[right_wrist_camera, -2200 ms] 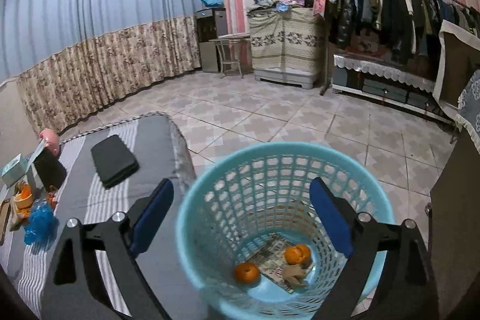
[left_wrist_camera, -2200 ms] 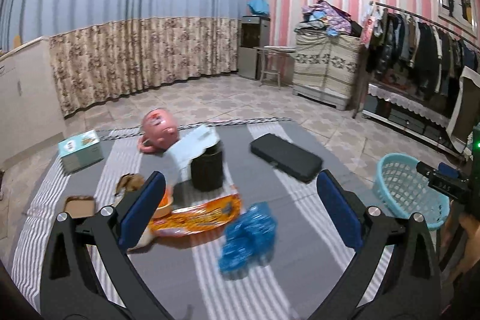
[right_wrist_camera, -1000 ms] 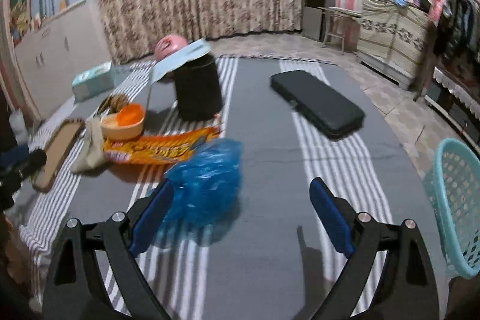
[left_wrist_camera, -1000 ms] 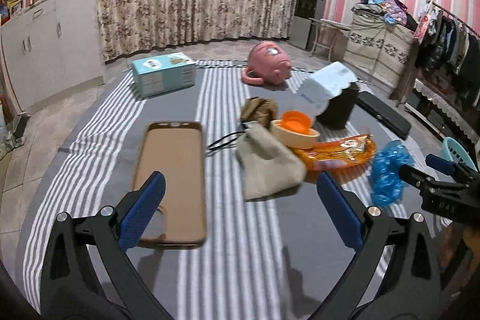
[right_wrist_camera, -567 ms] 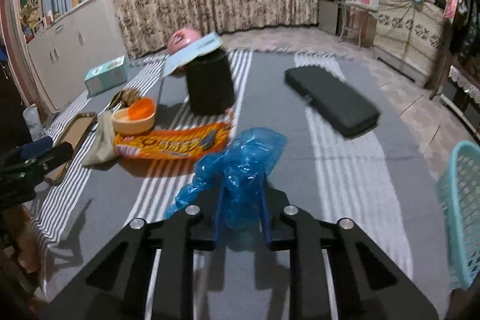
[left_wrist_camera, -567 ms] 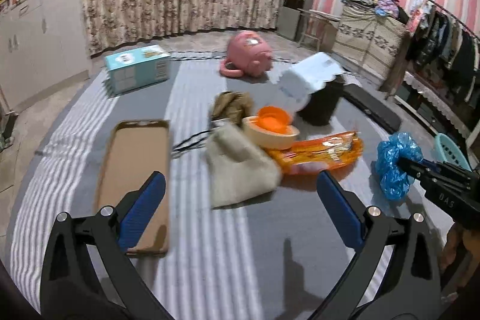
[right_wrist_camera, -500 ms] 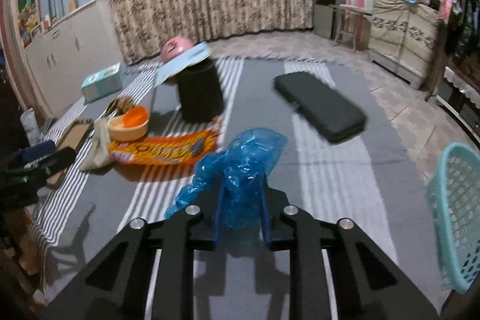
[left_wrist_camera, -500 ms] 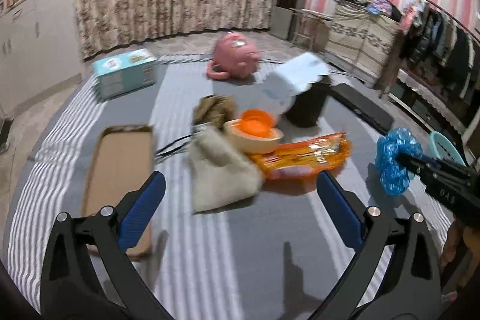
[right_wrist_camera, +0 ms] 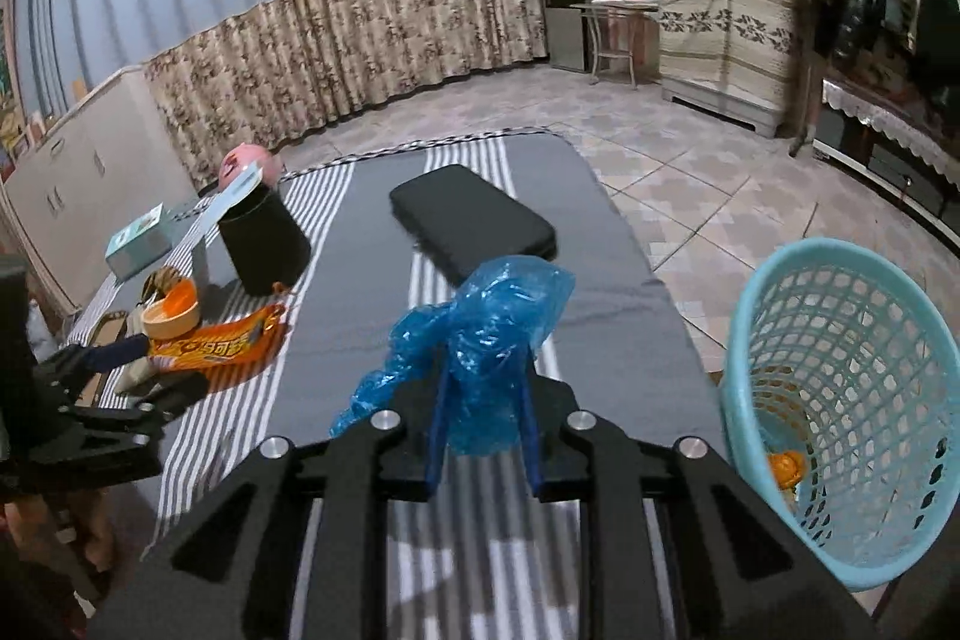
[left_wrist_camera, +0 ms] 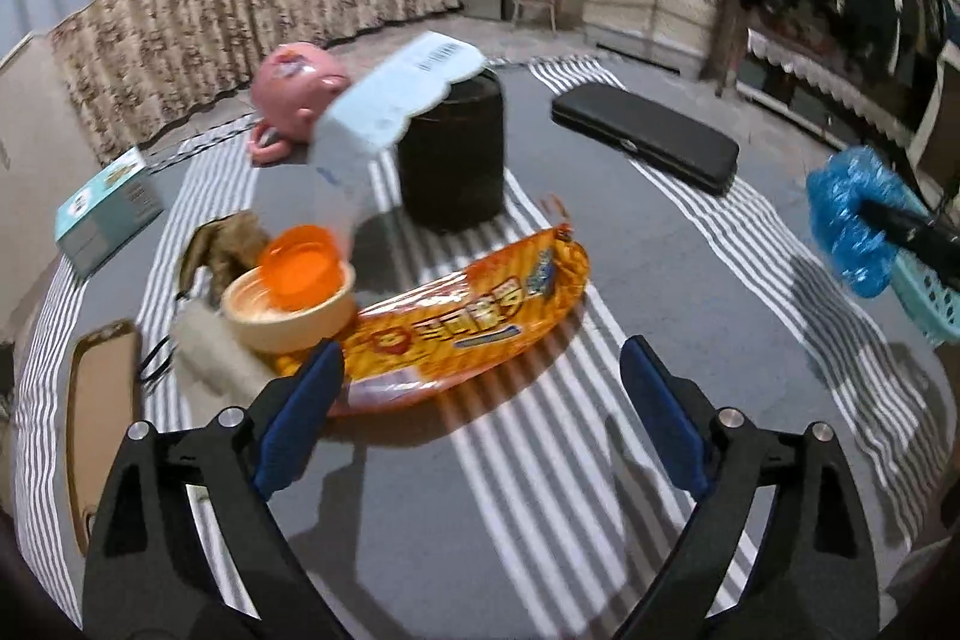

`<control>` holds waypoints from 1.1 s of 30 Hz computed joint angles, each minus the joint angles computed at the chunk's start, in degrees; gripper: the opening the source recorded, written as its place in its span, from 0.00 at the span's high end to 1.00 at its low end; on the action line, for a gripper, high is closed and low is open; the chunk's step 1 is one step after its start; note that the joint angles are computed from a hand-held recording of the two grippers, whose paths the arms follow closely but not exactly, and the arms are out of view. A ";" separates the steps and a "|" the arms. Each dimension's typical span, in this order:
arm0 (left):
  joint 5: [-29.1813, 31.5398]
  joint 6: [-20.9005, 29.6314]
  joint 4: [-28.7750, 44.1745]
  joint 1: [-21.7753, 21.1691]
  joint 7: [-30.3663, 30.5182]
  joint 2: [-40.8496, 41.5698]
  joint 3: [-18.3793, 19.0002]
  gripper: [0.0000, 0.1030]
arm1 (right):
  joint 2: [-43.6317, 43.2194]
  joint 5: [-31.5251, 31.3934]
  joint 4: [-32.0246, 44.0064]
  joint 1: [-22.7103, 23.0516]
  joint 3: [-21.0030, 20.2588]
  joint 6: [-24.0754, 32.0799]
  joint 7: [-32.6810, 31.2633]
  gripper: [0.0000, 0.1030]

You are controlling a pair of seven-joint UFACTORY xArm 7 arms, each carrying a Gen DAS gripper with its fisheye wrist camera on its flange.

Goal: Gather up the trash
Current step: 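Carry the blue bag toward the basket with the right tool while the left grasps the orange snack packet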

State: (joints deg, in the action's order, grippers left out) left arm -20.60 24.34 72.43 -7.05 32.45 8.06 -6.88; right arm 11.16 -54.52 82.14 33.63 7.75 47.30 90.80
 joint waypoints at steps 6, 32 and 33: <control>8.72 3.56 5.93 -2.62 -7.33 4.96 0.79 0.17 | -1.08 -0.17 -1.82 -0.61 -0.02 -0.92 1.40 0.80; 6.11 0.17 7.66 -3.68 -8.04 1.04 -2.38 0.91 | -10.88 -5.79 -11.06 -5.34 2.84 -1.07 9.97 0.80; 4.99 0.08 7.89 -3.68 -7.50 0.58 -2.49 0.91 | -11.88 -6.18 -11.91 -5.91 3.26 -0.84 10.68 0.80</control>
State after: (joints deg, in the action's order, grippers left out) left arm -15.61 24.43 80.32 -10.73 24.95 8.64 -9.37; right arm -0.72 -60.70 70.23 27.71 11.01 46.46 101.47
